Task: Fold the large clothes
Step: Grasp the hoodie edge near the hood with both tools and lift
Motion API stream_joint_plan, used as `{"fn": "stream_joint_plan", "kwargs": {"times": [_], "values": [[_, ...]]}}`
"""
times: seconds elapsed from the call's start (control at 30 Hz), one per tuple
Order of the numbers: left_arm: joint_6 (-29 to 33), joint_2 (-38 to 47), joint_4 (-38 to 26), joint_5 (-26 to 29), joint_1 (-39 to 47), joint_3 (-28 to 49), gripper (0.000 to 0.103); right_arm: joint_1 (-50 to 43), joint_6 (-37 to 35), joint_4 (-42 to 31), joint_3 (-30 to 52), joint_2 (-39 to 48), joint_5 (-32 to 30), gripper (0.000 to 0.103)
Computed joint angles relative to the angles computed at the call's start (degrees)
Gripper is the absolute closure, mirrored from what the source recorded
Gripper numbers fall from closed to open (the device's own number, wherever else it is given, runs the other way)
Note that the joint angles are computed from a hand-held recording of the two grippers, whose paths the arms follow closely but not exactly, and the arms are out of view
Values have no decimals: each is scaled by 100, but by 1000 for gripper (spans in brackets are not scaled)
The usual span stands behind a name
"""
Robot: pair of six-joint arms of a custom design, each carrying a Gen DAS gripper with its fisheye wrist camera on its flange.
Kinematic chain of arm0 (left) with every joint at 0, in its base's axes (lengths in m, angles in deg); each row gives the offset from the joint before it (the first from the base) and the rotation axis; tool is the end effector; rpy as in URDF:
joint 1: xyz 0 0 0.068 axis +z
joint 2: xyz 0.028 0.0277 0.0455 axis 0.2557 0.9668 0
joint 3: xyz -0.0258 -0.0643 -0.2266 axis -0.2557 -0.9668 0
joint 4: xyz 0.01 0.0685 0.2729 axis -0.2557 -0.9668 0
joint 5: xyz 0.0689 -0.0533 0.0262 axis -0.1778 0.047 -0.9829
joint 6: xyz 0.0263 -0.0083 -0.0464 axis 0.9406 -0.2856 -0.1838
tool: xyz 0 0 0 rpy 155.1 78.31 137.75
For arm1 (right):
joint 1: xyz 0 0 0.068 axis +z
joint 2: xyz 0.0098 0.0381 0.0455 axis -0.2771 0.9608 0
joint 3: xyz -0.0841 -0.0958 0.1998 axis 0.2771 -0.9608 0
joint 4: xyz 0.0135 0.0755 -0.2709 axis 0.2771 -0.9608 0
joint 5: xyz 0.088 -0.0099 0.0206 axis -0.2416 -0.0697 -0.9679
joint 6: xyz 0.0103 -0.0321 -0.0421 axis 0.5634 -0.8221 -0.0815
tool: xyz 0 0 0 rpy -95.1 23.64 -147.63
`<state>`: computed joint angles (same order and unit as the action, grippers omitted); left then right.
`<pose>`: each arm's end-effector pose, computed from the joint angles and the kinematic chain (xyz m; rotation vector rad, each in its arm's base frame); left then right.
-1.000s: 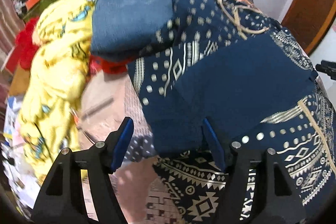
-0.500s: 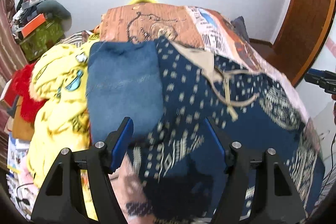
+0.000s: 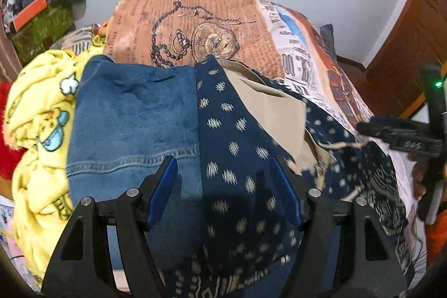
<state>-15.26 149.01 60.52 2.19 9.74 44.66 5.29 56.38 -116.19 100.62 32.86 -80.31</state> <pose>0.2395 -0.0239 0.1629 -0.0765 2.5273 -0.1982 0.3251 0.1335 0.1712 -0.4607 2.6558 0.3534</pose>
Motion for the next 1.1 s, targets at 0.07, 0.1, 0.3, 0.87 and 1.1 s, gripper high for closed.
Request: {"fn": "stream_joint_plan", "kwargs": {"times": [0.07, 0.1, 0.3, 0.87, 1.1], "values": [[3, 423, 206, 87, 74, 160, 35, 59, -29, -35, 363, 490, -20, 33], [12, 624, 284, 81, 79, 252, 35, 106, -13, -31, 564, 768, -25, 33], [-21, 1596, 767, -65, -6, 727, 35, 395, 99, 98, 1157, 1583, 72, 33], [405, 1113, 1257, -1378, -916, 465, 92, 942, -650, 686, -21, 318, 1339, 92], [242, -851, 4, -829, -1219, 122, 93, 602, -721, 87, -994, -1741, 801, 93]]}}
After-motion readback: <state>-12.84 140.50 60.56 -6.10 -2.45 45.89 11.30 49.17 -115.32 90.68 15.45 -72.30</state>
